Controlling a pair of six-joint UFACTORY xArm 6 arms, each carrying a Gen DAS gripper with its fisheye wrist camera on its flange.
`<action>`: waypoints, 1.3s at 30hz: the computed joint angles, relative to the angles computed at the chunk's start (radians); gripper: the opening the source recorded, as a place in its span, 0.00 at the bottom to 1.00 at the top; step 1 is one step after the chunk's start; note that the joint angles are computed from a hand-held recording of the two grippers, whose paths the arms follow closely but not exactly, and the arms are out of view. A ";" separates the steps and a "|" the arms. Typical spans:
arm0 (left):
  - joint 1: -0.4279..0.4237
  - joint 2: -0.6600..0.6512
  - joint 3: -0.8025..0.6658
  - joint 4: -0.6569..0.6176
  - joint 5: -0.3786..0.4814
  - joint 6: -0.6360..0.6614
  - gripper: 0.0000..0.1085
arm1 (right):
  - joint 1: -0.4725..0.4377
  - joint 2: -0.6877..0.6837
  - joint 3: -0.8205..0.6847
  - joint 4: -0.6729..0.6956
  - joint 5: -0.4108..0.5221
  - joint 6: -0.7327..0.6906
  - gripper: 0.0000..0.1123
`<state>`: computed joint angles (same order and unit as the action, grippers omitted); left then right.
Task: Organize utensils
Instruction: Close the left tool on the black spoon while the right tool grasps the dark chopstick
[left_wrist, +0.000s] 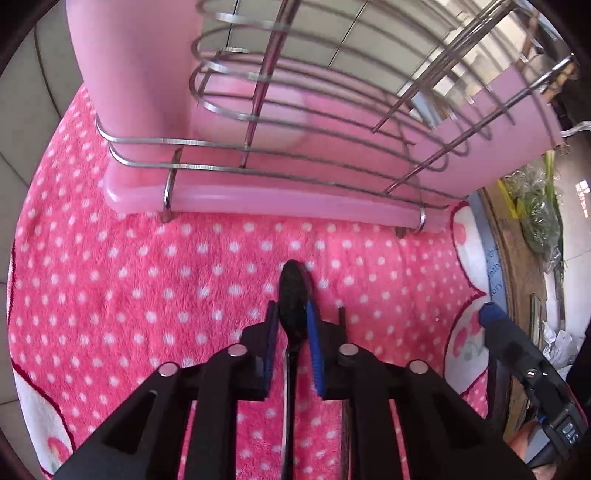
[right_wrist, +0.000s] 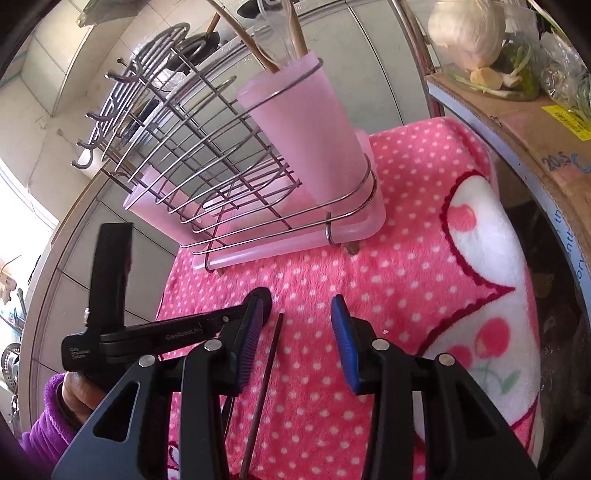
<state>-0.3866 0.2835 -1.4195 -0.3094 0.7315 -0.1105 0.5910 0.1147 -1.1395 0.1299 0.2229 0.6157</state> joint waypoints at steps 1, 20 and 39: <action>0.000 -0.008 0.008 -0.019 -0.011 0.017 0.05 | 0.002 0.004 -0.004 0.019 0.002 -0.013 0.35; 0.012 -0.036 0.061 -0.081 -0.049 0.131 0.02 | 0.030 0.257 -0.372 0.170 0.379 -0.156 0.20; 0.102 -0.141 0.158 -0.270 -0.056 0.300 0.01 | 0.063 0.491 -0.701 -0.053 0.588 0.004 0.04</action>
